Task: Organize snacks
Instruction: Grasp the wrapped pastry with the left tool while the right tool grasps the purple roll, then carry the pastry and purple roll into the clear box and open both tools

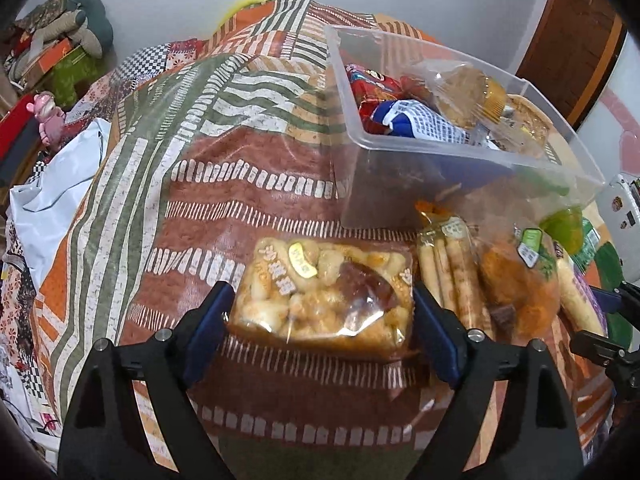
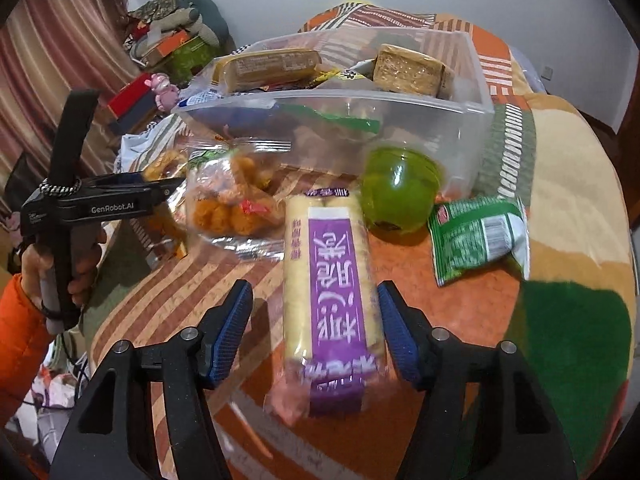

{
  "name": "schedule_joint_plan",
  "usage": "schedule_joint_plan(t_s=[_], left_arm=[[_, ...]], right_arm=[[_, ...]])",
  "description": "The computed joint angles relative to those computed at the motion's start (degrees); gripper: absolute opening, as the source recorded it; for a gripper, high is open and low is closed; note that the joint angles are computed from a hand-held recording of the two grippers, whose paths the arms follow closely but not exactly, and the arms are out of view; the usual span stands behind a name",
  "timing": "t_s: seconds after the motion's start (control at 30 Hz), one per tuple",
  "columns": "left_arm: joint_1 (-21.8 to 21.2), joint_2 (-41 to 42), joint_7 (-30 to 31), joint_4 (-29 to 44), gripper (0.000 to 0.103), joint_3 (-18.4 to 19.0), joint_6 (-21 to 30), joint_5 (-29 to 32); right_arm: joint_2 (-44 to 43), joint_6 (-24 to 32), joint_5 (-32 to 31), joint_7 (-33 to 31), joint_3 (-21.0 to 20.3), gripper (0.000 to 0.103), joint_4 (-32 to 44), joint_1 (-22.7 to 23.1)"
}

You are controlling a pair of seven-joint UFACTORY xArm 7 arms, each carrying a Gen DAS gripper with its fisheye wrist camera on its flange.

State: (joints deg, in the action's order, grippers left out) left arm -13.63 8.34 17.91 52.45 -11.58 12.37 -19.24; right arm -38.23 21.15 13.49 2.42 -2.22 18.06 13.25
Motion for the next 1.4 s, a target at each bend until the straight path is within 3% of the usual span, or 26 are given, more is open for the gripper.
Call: schedule_joint_plan(t_s=[0.17,0.37,0.77,1.1,1.23,1.4], left_arm=[[0.5,0.0,2.1,-1.0,0.077,-1.0,-2.6,-1.6],[-0.7,-3.3,0.7,-4.6,0.075,0.0,-4.8,1.4],[-4.2,-11.5,9.0,-7.1,0.075,3.1,-4.5,-9.8],[-9.1,-12.6,15.4,-1.6,0.075,5.3,-4.5,-17.6],[-9.5,-11.1,15.5,1.5,0.075,4.3,-5.0,-17.8],[-8.4,-8.0,11.9,5.0,0.075,2.6,-5.2,-13.6]], right_arm=[[2.0,-2.4,-1.0,1.8,1.3,0.043,0.3,-1.1],[-0.8,-2.3,-0.6,2.3,0.5,0.042,-1.1,-0.1],[-8.2,-1.5,-4.0,5.9,2.5,0.042,-1.8,-2.5],[-6.9,-6.5,-6.4,7.6,2.6,0.042,0.9,-5.0],[-4.9,-8.9,-7.1,7.5,2.0,0.042,2.5,-5.4],[-0.7,-12.7,-7.2,7.4,1.4,0.042,5.0,-5.4]])
